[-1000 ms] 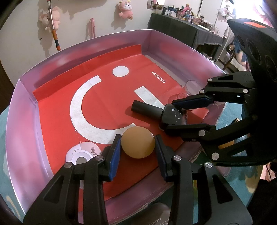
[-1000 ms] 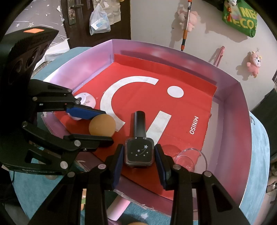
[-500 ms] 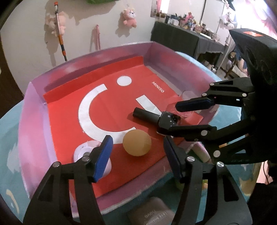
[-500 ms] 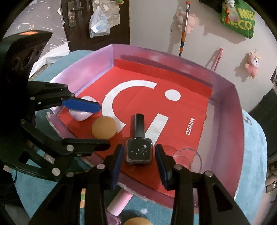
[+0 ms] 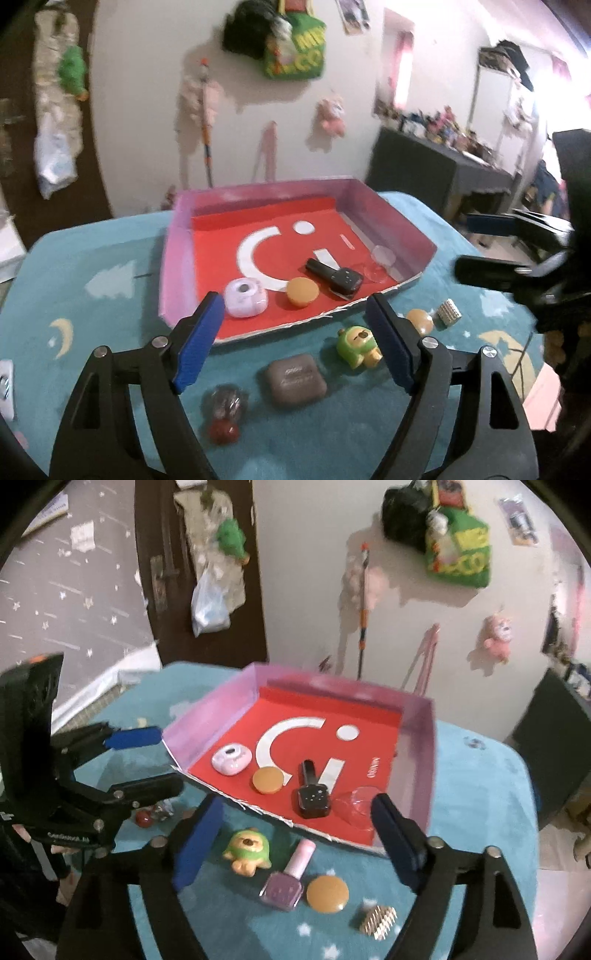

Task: Organize rigid objects
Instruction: 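Lift both open tools away from the pink box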

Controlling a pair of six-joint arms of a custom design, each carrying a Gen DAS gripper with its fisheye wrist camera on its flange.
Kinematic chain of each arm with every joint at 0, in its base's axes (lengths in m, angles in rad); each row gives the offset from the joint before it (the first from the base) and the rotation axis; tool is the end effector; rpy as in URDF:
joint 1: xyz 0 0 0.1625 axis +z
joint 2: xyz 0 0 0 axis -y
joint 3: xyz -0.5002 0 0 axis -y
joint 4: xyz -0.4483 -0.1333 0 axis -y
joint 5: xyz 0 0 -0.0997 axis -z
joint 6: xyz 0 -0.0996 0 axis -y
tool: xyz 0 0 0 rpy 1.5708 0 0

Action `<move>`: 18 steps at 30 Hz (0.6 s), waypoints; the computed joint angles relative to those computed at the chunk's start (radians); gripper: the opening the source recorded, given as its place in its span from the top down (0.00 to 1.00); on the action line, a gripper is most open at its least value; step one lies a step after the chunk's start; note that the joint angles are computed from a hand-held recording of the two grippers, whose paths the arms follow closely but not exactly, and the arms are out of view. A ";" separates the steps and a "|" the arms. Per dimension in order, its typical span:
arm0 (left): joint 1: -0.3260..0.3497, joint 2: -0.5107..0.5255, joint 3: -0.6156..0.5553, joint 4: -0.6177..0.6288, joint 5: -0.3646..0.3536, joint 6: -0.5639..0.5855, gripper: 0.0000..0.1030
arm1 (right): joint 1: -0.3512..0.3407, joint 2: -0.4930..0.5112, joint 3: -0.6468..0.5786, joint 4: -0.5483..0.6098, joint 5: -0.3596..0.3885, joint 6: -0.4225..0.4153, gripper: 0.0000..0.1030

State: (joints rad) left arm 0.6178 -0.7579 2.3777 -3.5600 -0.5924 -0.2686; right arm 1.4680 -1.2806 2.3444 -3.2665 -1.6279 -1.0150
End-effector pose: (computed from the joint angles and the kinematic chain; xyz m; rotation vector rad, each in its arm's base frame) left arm -0.2453 -0.4392 0.0427 0.5612 2.2631 -1.0635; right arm 0.0756 -0.5104 0.2285 1.1552 -2.4113 0.7005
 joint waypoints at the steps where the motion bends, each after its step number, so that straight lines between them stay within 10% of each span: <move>1: -0.020 0.007 0.014 -0.023 0.027 -0.015 0.19 | -0.004 -0.020 0.020 -0.020 0.012 0.000 0.09; 18: -0.208 0.127 0.148 -0.108 0.120 -0.309 0.11 | -0.165 -0.163 0.288 -0.283 0.160 -0.003 0.00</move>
